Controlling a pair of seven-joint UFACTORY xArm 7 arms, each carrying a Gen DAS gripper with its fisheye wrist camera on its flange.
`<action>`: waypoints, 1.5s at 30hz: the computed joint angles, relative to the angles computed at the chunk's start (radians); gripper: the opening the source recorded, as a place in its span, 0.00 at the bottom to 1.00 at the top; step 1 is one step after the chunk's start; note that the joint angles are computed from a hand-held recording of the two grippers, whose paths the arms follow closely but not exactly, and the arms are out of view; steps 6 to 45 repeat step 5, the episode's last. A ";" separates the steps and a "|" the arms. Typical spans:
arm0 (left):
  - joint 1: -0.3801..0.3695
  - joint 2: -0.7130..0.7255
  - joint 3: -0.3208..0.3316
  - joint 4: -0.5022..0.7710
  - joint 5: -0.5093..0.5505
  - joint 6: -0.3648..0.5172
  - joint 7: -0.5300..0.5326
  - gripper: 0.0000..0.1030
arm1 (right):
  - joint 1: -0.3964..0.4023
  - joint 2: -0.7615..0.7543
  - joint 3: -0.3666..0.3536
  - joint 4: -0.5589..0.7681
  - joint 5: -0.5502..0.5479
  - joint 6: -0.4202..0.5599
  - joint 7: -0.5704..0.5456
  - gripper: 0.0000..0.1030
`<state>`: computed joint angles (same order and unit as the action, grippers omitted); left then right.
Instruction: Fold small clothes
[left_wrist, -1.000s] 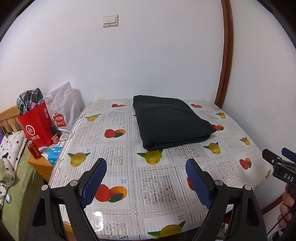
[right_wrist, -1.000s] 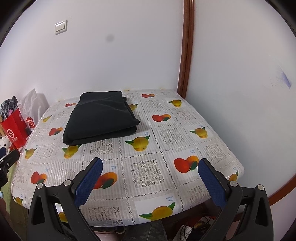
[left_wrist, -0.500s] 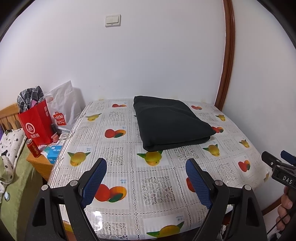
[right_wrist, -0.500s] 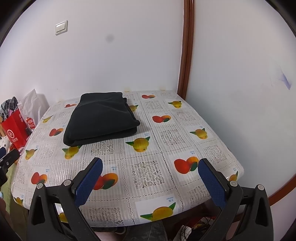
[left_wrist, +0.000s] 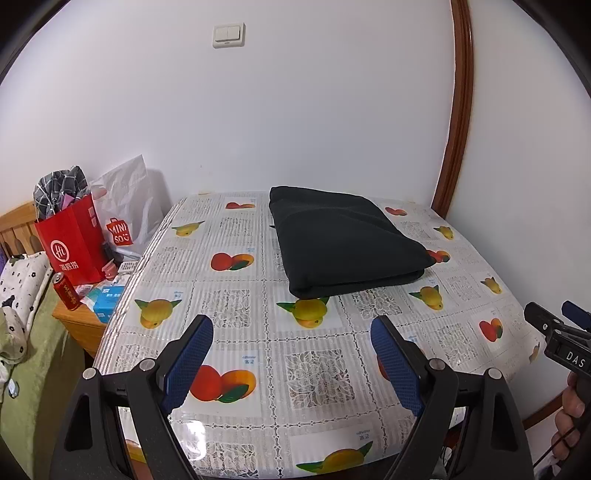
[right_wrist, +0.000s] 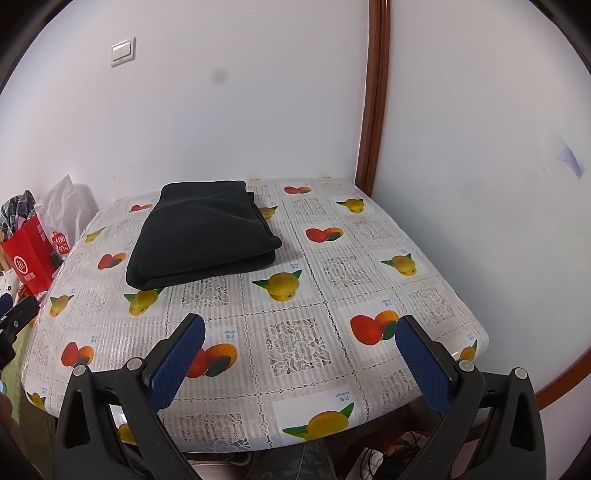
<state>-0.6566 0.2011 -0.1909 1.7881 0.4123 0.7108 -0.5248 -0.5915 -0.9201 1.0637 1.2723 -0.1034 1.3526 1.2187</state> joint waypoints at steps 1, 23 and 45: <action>0.002 0.003 -0.001 0.003 -0.005 -0.001 0.004 0.84 | -0.002 0.002 0.000 -0.001 0.001 0.000 -0.001 0.98; 0.005 0.022 0.002 0.025 -0.022 0.003 0.019 0.84 | -0.003 0.006 -0.006 -0.004 0.001 -0.007 0.000 0.98; 0.005 0.022 0.002 0.025 -0.022 0.003 0.019 0.84 | -0.003 0.006 -0.006 -0.004 0.001 -0.007 0.000 0.98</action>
